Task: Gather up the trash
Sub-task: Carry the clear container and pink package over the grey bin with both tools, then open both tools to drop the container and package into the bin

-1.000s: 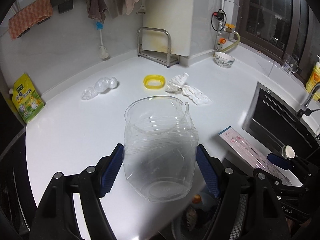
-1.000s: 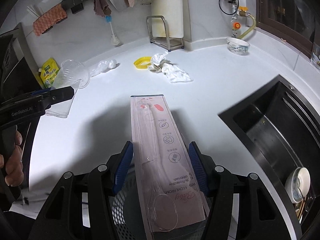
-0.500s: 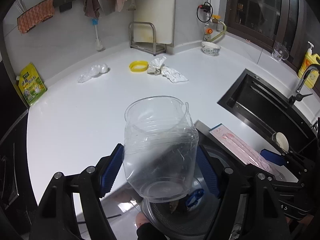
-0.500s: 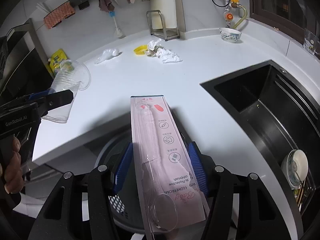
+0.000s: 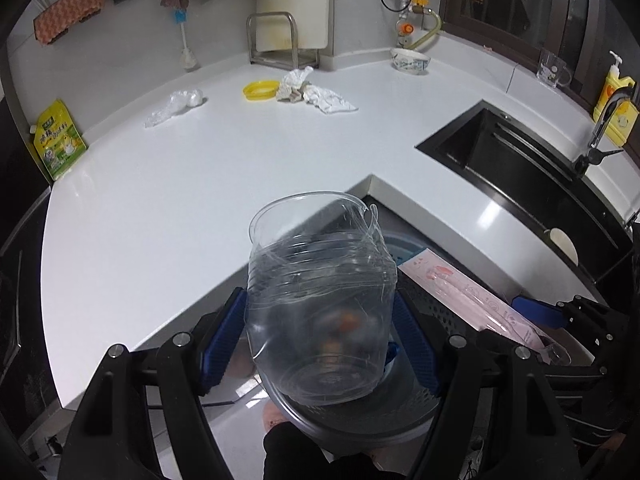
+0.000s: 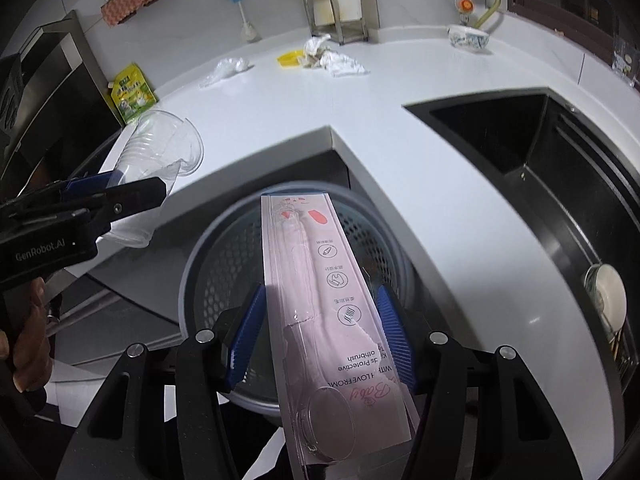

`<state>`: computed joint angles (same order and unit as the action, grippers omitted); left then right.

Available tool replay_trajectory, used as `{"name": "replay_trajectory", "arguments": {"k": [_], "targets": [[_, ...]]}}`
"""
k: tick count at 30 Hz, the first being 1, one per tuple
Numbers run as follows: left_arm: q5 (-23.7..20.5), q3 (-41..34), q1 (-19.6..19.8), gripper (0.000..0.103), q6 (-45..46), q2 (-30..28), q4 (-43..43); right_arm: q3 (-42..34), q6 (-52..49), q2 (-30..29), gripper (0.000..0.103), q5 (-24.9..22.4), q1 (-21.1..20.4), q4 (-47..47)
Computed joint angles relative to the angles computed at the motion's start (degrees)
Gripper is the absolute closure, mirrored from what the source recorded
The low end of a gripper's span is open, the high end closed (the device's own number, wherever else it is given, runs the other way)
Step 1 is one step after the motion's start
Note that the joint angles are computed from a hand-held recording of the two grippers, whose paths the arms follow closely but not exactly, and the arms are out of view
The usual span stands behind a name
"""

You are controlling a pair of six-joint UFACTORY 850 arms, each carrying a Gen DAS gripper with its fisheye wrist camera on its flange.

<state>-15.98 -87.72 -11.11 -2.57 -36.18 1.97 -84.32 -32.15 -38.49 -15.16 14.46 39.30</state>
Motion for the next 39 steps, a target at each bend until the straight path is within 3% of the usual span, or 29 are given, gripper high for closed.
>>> {"name": "replay_trajectory", "arguments": {"k": [16,26,32,34,39], "targets": [[-2.56,-1.87,-0.20,0.032,2.85,-4.43,-3.08,-3.24,9.40,-4.80,0.047,-2.68,-0.15,-8.26],[-2.81,-2.65,-0.28,0.031,-0.55,-5.64,-0.86,-4.36,8.37,-5.85,0.047,-3.31,-0.12,-8.36],[-3.75,-2.96,0.01,0.028,-2.81,-5.94,-0.09,-5.90,7.84,-6.91,0.044,-5.26,-0.36,-8.22],[-4.12,-3.11,0.00,0.019,-5.26,-6.03,1.94,-5.45,6.29,-6.65,0.037,-4.83,-0.37,-6.74],[-3.81,-2.50,0.23,0.019,-7.42,-5.71,3.51,-5.06,6.14,-6.41,0.037,-4.47,-0.35,-6.88]]}}
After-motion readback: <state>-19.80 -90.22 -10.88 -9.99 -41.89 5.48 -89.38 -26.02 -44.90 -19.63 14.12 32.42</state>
